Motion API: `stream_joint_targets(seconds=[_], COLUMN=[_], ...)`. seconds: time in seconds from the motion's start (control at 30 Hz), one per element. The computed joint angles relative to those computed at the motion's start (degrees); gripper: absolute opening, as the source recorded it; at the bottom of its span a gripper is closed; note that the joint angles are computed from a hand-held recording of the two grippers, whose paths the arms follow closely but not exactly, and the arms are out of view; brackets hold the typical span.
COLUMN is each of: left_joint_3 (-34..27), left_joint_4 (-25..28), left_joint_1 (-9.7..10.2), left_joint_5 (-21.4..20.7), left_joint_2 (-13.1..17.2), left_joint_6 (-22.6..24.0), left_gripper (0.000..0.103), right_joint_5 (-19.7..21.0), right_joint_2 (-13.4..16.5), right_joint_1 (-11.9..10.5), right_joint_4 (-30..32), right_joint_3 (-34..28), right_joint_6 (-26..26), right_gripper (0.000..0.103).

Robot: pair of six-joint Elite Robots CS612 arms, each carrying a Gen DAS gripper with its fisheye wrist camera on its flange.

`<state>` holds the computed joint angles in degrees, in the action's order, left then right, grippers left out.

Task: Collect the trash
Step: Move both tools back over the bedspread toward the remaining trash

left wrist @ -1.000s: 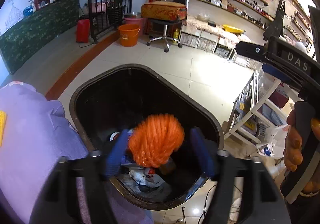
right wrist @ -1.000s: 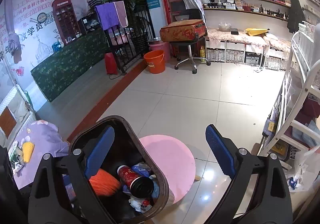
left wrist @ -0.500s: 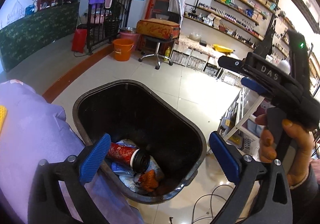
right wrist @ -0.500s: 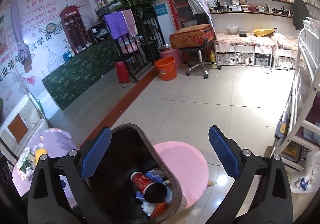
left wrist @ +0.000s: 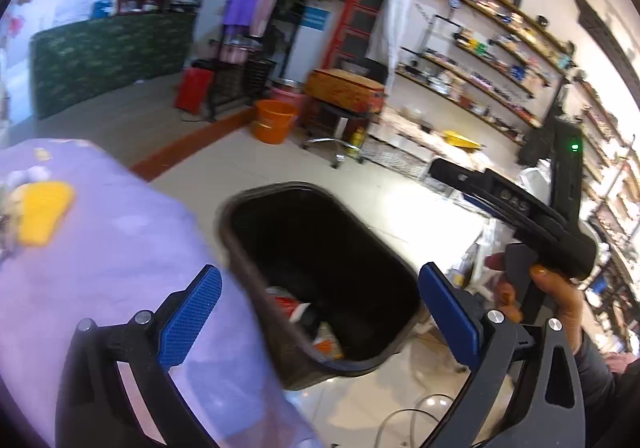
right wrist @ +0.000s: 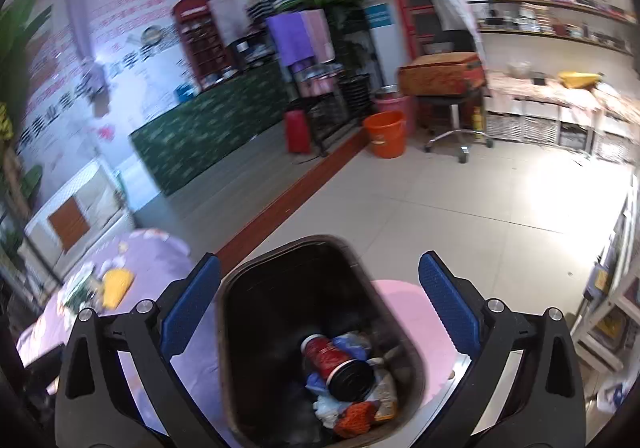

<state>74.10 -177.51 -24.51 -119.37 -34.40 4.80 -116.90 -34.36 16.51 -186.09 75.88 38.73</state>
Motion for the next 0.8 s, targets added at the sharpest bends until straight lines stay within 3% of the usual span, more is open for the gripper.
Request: stream_joint_targets(seconds=[0.13, 0.43, 0.8], left_joint_3=[1.64, 2.93, 3.35], left_joint_4=[-0.82, 0.45, 1.59], left_joint_1=[0.70, 3.61, 8.15], left_joint_5=[6.06, 12.46, 19.67], left_joint_2=[-0.91, -1.55, -1.59], left_joint_6=[-0.04, -6.73, -11.37], left_gripper=[0.097, 0.097, 0.097], right_joint_5=[5.74, 20.51, 29.69], right_joint_2=[1.63, 7.50, 16.79], right_joint_1=[0.21, 0.89, 2.95], right_joint_4=[3.22, 9.07, 25.19], right_joint_3=[-4.02, -15.61, -36.35], right_joint_6=[-2.76, -7.58, -19.47], right_gripper=[0.097, 0.097, 0.097])
